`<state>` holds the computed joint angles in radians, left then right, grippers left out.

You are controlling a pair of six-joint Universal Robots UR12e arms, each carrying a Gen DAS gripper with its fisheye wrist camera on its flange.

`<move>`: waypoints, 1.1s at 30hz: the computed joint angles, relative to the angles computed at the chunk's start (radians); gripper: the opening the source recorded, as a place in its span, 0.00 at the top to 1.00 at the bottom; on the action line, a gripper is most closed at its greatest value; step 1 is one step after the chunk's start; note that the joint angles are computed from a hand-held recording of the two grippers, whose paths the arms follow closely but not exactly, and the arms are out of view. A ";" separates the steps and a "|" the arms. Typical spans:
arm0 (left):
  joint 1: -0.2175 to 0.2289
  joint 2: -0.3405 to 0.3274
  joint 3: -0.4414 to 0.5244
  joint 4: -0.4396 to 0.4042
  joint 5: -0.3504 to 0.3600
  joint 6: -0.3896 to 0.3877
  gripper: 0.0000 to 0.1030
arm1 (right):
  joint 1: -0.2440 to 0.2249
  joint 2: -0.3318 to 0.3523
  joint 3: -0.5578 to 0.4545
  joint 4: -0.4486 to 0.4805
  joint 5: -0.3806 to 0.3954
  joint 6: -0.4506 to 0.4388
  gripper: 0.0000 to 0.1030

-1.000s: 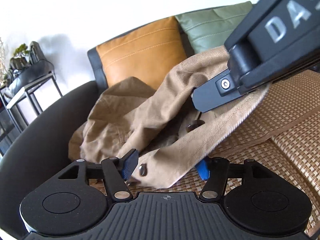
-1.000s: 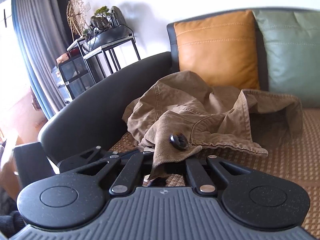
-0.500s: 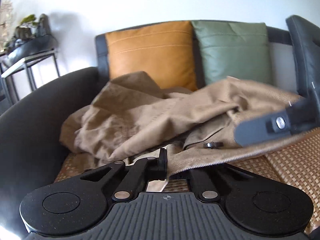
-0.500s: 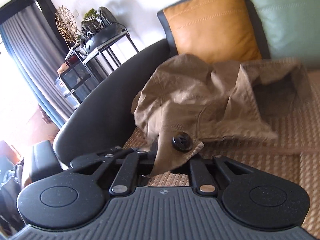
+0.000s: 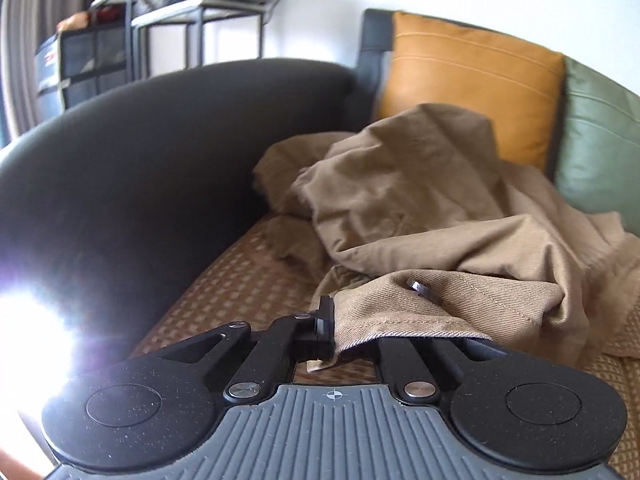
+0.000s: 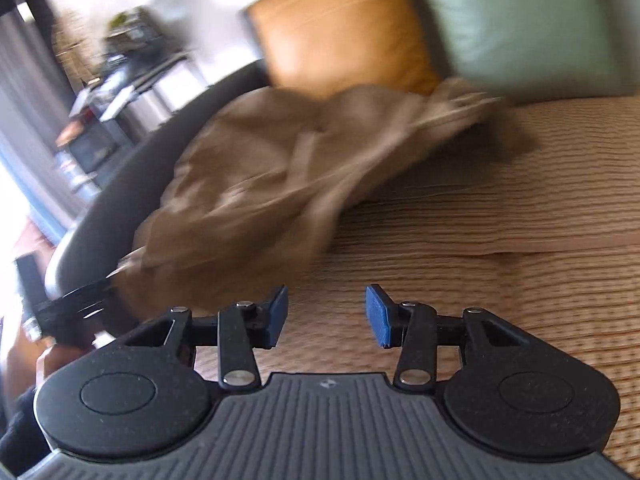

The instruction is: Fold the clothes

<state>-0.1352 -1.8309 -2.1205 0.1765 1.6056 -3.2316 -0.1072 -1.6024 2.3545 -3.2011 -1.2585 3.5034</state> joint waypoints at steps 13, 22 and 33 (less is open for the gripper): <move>0.002 0.024 -0.017 -0.126 0.001 0.166 0.77 | -0.144 0.159 -0.073 -0.092 -0.055 0.237 0.34; 0.039 0.134 -0.068 -0.165 -0.034 0.209 0.42 | -0.161 0.234 -0.122 -0.183 -0.042 0.326 0.29; -0.152 -0.009 0.046 -0.079 -0.152 0.366 0.34 | -0.154 0.218 -0.122 -0.178 -0.027 0.326 0.27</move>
<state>-0.2874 -1.8399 -2.0749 0.0976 1.4539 -2.8653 -0.2615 -1.3846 2.2324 -3.3789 -1.2852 3.8297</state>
